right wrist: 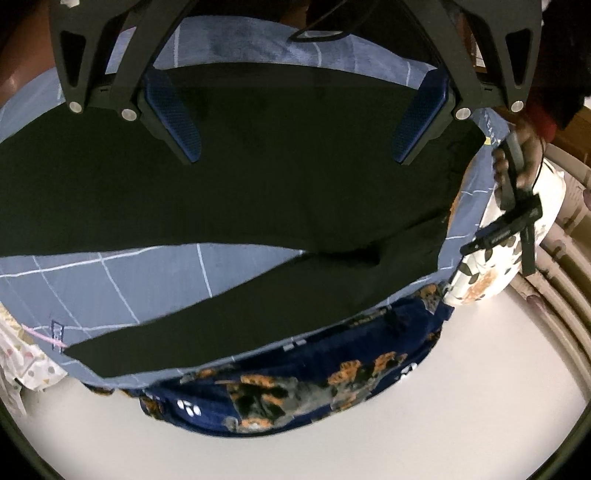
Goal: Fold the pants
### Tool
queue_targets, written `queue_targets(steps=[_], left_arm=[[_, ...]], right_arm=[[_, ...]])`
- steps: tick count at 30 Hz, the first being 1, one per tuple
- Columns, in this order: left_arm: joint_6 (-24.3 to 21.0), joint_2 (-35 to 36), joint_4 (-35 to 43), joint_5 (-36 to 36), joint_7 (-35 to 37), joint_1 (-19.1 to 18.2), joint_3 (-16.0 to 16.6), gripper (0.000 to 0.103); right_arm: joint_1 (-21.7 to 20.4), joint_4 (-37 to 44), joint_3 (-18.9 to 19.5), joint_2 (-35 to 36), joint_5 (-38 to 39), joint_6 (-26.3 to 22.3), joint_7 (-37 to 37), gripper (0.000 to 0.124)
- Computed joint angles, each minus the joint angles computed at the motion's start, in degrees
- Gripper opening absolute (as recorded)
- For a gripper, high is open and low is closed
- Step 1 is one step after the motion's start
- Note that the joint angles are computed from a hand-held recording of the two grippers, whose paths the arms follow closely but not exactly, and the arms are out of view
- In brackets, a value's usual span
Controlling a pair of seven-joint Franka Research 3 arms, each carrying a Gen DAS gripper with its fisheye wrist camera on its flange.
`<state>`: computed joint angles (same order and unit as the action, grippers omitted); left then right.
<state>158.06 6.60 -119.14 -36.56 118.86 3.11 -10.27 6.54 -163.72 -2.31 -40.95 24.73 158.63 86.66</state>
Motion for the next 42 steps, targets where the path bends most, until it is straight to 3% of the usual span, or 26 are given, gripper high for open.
queue_targets(steps=[4,8,11,14,19,21,22,24,26,28,32,35,36,37,39,42], left_arm=[[-2.36,7.95,9.15,2.23,-1.34,1.72,0.04,0.07],[-4.88,14.35,17.14,6.0,-2.57,4.01,-1.96,0.07],[-7.96,19.91,24.04,14.7,-7.72,2.68,-0.51,0.07],[-11.2,23.81,28.59,18.92,-9.27,3.54,-1.41,0.07],[-10.88,26.11,30.35,20.89,-7.08,5.59,-4.7,0.07],[-10.95,26.25,30.58,22.98,-7.19,4.67,-4.42,0.06],[-11.11,26.13,30.47,23.03,-5.94,4.96,-5.26,0.043],[-9.19,25.3,29.53,27.03,-9.88,1.98,-2.61,0.039],[-7.26,24.23,27.77,28.81,-11.84,1.34,-2.2,0.014],[-4.67,22.55,25.45,30.78,-15.48,0.53,-1.28,0.01],[3.87,14.92,14.99,23.52,-11.42,6.0,-7.73,0.01],[8.51,7.32,6.69,9.23,0.22,12.39,-16.0,0.01],[9.4,3.71,3.28,0.22,7.7,15.44,-20.0,0.01],[9.81,1.13,1.26,-6.09,12.6,16.61,-22.0,0.01],[9.02,-4.78,-2.63,-21.22,24.24,17.52,-24.17,0.01],[6.43,-13.49,-8.3,-36.31,35.21,14.71,-22.29,0.01]], right_arm=[[-1.11,1.44,1.37,2.69,-1.42,-1.4,1.47,0.103],[-1.29,2.49,1.74,5.21,-2.52,-1.91,2.55,0.103],[-1.26,3.39,1.33,6.99,-2.54,-2.73,3.0,0.103],[0.33,4.42,-0.08,8.92,-0.63,-2.32,1.88,0.103],[0.25,5.8,0.14,10.86,-0.28,-3.13,1.68,0.103],[0.6,6.12,-0.09,11.44,0.29,-2.99,1.2,0.103],[0.68,6.3,-0.07,11.68,0.5,-3.05,1.13,0.103],[1.08,6.74,-0.39,12.35,1.27,-2.95,0.61,0.103],[1.16,6.85,-0.63,12.52,1.89,-2.9,0.19,0.103],[1.35,7.09,-1.02,12.59,2.62,-2.72,-0.52,0.103],[3.42,8.91,-3.94,13.14,6.64,-1.04,-4.83,0.103],[8.41,12.42,-9.95,15.06,16.91,-0.72,-13.24,0.103],[9.9,13.94,-11.75,16.0,20.93,-1.05,-16.42,0.103],[11.34,15.89,-13.48,17.28,24.96,-1.88,-19.51,0.103],[14.46,20.88,-17.89,20.67,34.52,-6.34,-27.2,0.103],[15.61,29.23,-22.0,27.64,44.45,-17.06,-33.98,0.103]])
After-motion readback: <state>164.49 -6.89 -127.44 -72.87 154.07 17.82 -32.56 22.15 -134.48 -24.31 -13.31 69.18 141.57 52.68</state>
